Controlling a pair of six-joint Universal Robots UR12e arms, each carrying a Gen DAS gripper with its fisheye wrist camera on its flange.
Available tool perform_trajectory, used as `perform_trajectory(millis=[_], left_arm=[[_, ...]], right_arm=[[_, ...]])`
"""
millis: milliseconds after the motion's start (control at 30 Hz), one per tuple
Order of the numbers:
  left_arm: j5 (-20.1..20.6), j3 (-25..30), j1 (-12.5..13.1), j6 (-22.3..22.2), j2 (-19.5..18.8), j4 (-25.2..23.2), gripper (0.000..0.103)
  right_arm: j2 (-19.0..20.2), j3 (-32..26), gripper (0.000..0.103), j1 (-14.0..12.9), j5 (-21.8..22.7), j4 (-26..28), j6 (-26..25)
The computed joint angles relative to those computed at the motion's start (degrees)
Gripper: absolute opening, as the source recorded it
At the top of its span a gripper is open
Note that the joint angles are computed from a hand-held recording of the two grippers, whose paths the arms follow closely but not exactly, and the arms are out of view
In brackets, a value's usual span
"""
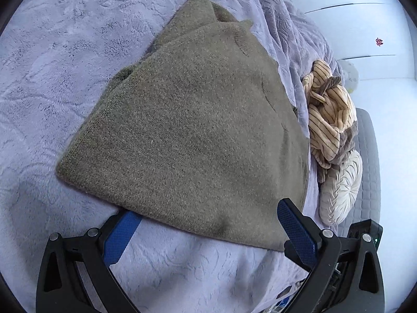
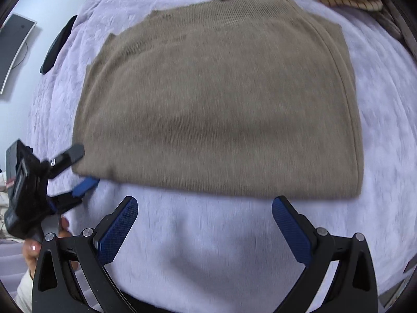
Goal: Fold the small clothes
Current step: 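Grasp the folded sweater edge with the right tool while the left tool grasps beside it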
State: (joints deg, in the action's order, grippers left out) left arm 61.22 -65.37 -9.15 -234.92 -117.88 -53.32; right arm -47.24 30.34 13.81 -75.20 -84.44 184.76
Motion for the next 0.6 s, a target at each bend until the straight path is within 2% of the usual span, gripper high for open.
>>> perform_trajectory(millis=[67,100,133,200,300,400,500,600], left_arm=[[-0.38,-0.02,-0.02,-1.35,-0.35,1.09,0.103],[-0.68,-0.13,-0.01,-1.93,-0.48,1.87,0.103],[-0.73,-0.17,-0.01,-2.35,-0.57,2.29,0.103],[-0.41,0.02,-0.09,-3.54,-0.77,2.99,0.103],[0.01,0.61,-0.23,-4.84,-0.88,6.56,0.103],[1.11,3.64,-0.84,0.17,-1.97,8.58,0.103],[2.70,6.49,-1.22,2.80,-3.62,2.93,0.103],[2.69,5.55,-0.94,0.19,-3.84,0.10,0.103]], right_arm=[[2.06,-2.71,0.097,0.23,-0.68,-0.69,-0.35],[3.12,-4.13,0.080,0.31,-0.85,-0.22,-0.11],[4.28,-5.81,0.057,0.36,-0.75,1.36,0.34],[5.24,-6.78,0.048,0.53,-1.77,3.24,1.55],[3.97,-3.26,0.048,0.22,-0.62,1.12,0.81],[3.17,-1.65,0.048,-0.15,0.71,0.35,-0.49],[2.52,-0.23,0.048,-0.57,1.88,-0.45,-0.80],[2.37,0.30,0.048,-0.72,2.40,-0.88,0.11]])
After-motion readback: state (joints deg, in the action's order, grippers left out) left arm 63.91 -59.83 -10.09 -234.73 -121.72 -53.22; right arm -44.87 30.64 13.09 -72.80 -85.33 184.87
